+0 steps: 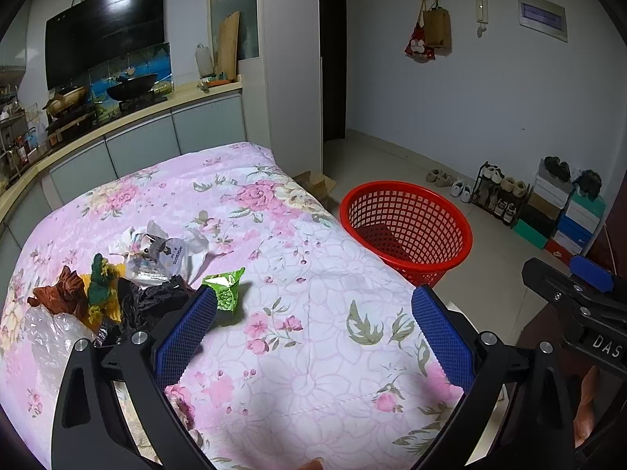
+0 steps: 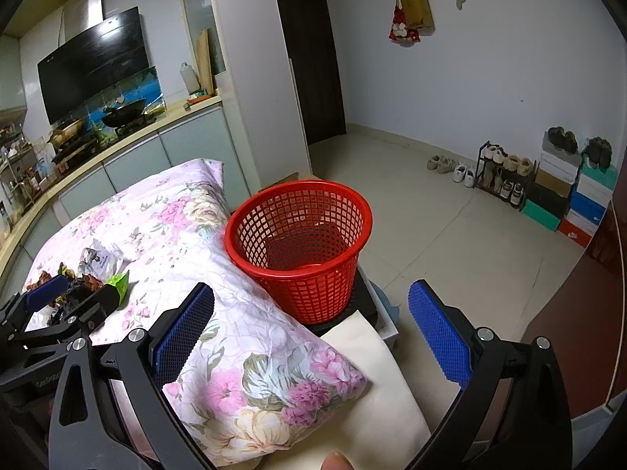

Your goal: Collect trash

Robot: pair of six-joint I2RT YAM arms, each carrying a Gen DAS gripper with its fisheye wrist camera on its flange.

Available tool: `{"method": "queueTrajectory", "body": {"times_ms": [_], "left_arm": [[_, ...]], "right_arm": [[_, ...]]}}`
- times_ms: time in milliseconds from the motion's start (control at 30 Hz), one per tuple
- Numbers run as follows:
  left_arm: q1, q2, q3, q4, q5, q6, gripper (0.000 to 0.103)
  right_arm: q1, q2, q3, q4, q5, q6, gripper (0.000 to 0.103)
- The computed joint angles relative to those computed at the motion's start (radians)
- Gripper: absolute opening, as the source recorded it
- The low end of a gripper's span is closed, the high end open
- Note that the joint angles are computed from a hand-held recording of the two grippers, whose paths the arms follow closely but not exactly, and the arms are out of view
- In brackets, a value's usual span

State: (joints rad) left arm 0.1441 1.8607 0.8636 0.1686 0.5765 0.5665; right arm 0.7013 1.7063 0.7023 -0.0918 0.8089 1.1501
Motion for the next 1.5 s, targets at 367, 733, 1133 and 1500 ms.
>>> {"method": "queueTrajectory", "body": {"times_ms": [367, 733, 1133, 1500], "left_arm": [[0.027, 0.019, 0.066, -0.049, 0.009, -0.028, 0.096], [0.202, 0.15, 0.353, -0.22, 0.044, -0.072, 0.096], [0.381, 0.428, 0.855, -0.4, -0.039, -0.175, 0.096], [0.402, 0.574, 1.027, -0.612, -0.004, -0.057, 0.096]], "right_arm": [[-0.003, -0.003, -0.009, 0.014, -0.001, -0.009, 0.097], [-0.043, 0.056, 0.026, 0.157, -0.023, -0.151, 0.097], [-0.1, 0.208, 0.27, 0.185, -0.178, -0.376, 0.097], [-0.138, 0.325, 0.455, 0.153, -0.329, -0.479, 0.097]]}}
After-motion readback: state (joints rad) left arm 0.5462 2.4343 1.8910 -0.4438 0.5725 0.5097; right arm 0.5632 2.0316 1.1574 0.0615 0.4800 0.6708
